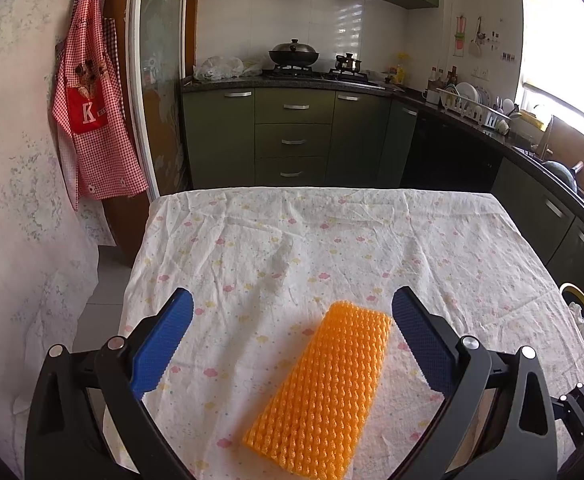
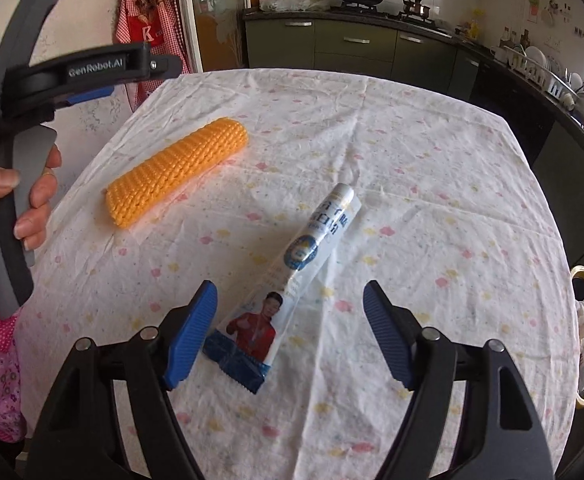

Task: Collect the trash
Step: 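Reach the right tool to the white-and-blue tube and grasp its crimped end, then carry the tube over the bin and open the right tool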

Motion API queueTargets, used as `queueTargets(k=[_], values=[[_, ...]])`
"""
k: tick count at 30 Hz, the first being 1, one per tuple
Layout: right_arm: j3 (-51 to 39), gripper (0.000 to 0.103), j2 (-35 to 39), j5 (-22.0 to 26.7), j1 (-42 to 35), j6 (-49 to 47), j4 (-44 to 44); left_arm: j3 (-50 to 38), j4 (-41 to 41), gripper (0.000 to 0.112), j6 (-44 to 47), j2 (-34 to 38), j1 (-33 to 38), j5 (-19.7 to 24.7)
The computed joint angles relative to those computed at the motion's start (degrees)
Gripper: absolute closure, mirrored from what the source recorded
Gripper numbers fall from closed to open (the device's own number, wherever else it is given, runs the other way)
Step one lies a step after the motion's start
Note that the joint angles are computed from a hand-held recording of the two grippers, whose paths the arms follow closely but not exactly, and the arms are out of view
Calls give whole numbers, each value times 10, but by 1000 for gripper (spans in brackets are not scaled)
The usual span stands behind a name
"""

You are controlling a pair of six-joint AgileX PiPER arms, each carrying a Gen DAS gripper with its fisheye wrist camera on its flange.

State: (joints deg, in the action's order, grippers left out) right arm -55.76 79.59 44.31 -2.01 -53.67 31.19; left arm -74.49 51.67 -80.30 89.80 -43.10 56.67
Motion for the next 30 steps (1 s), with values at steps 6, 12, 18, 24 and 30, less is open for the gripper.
queueTargets(k=[6, 12, 18, 24, 30], values=[[20, 38, 0, -53, 50, 49, -73, 6, 2, 14, -7, -8, 1, -2], [1, 38, -2, -41, 22, 50, -155, 10, 1, 14, -9, -13, 1, -4], [-45, 45, 31, 32, -17, -64, -81, 7, 5, 14, -10, -10, -4, -1], [-85, 58, 68, 89, -6, -105, -65, 3, 0, 14, -4, -4, -3, 0], [-115, 80, 86, 139, -42, -109, -47, 3, 2, 14, -4, -4, -5, 0]])
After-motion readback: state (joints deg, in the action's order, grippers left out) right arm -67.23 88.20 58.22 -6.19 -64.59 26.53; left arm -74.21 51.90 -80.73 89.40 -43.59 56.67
